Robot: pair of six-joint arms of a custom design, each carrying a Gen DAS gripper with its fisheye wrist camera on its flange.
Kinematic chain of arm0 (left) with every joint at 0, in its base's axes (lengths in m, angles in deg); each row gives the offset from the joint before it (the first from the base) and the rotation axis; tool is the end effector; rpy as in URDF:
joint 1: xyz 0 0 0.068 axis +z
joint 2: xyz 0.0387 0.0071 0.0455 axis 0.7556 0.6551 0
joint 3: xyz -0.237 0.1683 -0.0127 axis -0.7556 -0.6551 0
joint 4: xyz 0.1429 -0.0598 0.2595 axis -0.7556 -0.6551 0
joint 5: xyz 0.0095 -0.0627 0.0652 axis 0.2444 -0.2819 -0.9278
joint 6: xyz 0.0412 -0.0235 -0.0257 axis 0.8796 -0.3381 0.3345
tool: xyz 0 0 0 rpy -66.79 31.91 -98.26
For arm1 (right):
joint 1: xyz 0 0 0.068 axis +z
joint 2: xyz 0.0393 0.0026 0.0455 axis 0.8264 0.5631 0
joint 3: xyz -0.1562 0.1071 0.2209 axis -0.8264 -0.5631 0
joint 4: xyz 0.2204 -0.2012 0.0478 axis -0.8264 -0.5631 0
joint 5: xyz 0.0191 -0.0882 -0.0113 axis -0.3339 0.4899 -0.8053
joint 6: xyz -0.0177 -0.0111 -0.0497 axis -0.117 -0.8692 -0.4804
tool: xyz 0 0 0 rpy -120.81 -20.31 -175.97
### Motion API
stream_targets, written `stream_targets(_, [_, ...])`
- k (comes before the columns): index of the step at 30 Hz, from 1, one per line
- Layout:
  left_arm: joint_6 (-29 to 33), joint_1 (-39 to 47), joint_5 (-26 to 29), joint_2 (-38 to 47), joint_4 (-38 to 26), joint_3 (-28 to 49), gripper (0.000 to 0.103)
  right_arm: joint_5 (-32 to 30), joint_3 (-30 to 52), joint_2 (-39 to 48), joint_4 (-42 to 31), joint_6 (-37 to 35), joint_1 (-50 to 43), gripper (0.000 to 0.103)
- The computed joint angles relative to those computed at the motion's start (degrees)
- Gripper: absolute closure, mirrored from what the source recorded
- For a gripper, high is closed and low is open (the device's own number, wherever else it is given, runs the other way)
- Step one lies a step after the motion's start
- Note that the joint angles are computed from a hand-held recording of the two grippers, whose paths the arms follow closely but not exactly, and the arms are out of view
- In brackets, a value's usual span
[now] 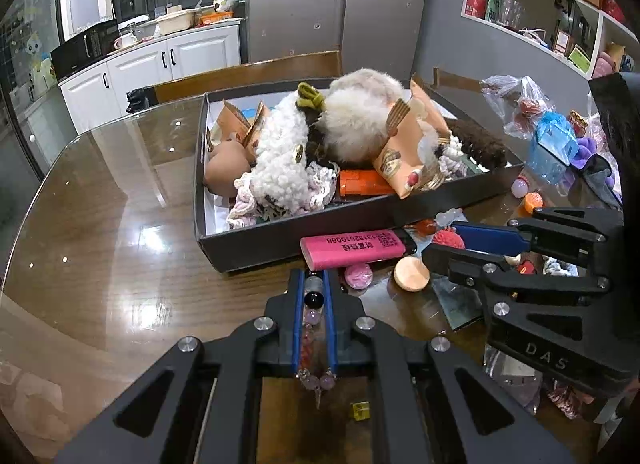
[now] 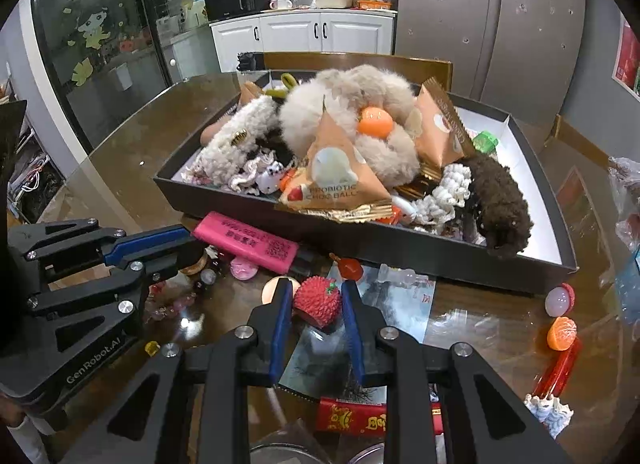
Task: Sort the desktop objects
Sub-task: 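Carry the bracelet and strawberry ball over the box and open both tools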
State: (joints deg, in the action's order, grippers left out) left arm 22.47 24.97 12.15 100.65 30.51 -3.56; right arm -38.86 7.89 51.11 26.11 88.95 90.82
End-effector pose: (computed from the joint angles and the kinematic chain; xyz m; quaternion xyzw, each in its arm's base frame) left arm 0.3178 -0.1327 0.1098 -0.0338 0.9380 -0.0240 0.3442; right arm 0.3186 0.2262 0.1374 -0.3020 0.9000 0.1153 0.2923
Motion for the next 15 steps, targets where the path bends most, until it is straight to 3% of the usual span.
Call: stream_targets(15, [-2.8,-2.5,-2.9,-4.7,-2.7,0.2,0.093,1.3,-3.1,-7.8,-1.5,-0.3,0.3,0.077])
